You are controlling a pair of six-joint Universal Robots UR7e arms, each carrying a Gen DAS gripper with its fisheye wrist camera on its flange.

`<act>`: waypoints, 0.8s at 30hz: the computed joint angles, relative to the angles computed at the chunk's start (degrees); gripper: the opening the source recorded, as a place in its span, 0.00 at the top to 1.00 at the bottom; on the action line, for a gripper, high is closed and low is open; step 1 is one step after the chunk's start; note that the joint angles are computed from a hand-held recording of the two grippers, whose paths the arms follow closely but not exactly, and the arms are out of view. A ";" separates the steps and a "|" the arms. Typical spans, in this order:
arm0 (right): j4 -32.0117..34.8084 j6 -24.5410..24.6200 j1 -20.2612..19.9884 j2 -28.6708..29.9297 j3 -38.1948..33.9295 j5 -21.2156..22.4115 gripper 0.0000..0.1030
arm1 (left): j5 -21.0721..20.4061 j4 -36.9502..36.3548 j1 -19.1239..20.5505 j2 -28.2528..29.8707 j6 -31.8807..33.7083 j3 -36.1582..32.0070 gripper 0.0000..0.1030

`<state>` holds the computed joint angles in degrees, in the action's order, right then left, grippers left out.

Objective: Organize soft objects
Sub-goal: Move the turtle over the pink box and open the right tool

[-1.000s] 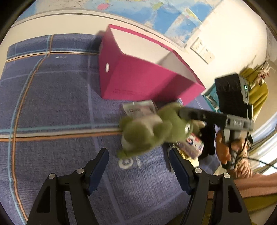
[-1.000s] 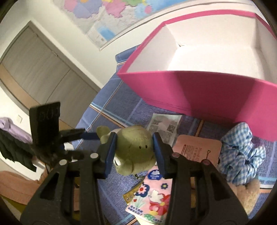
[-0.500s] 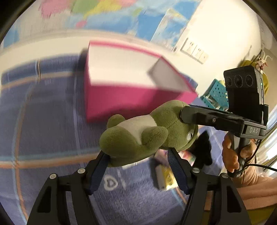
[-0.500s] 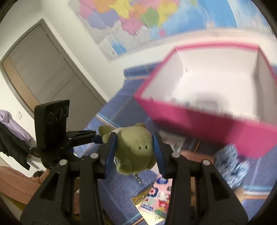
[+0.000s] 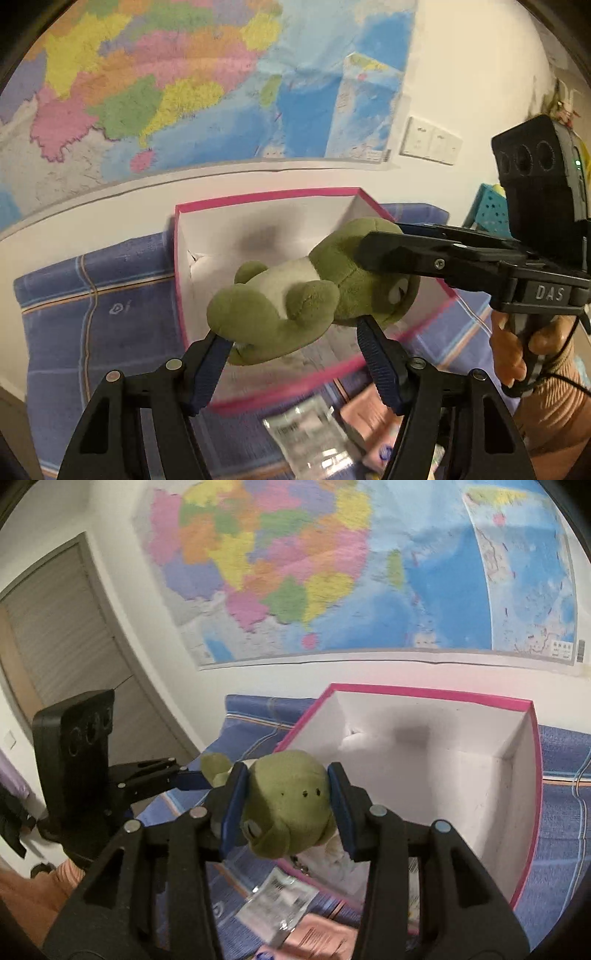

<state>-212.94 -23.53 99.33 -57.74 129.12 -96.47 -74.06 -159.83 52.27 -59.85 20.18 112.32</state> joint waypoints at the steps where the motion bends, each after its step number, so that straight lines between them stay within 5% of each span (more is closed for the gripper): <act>1: 0.48 0.09 -0.45 0.22 -0.84 -0.15 0.55 | -0.19 0.91 0.34 0.92 -0.64 -1.31 0.32; 7: 5.05 2.03 -2.47 1.79 -5.51 -0.02 0.51 | 1.98 2.16 1.42 4.97 -2.19 -5.38 0.32; 15: 14.43 9.34 -3.19 5.72 -13.27 -6.95 0.37 | 8.24 -0.44 1.68 9.26 -3.94 -7.91 0.32; 24: 10.15 9.04 -3.49 2.40 -7.61 -4.89 0.37 | 9.28 -6.96 1.35 7.63 -3.29 -4.43 0.32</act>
<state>-202.79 -14.50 95.84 -55.35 121.51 -101.36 -64.78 -166.79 53.62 -52.22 16.89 107.90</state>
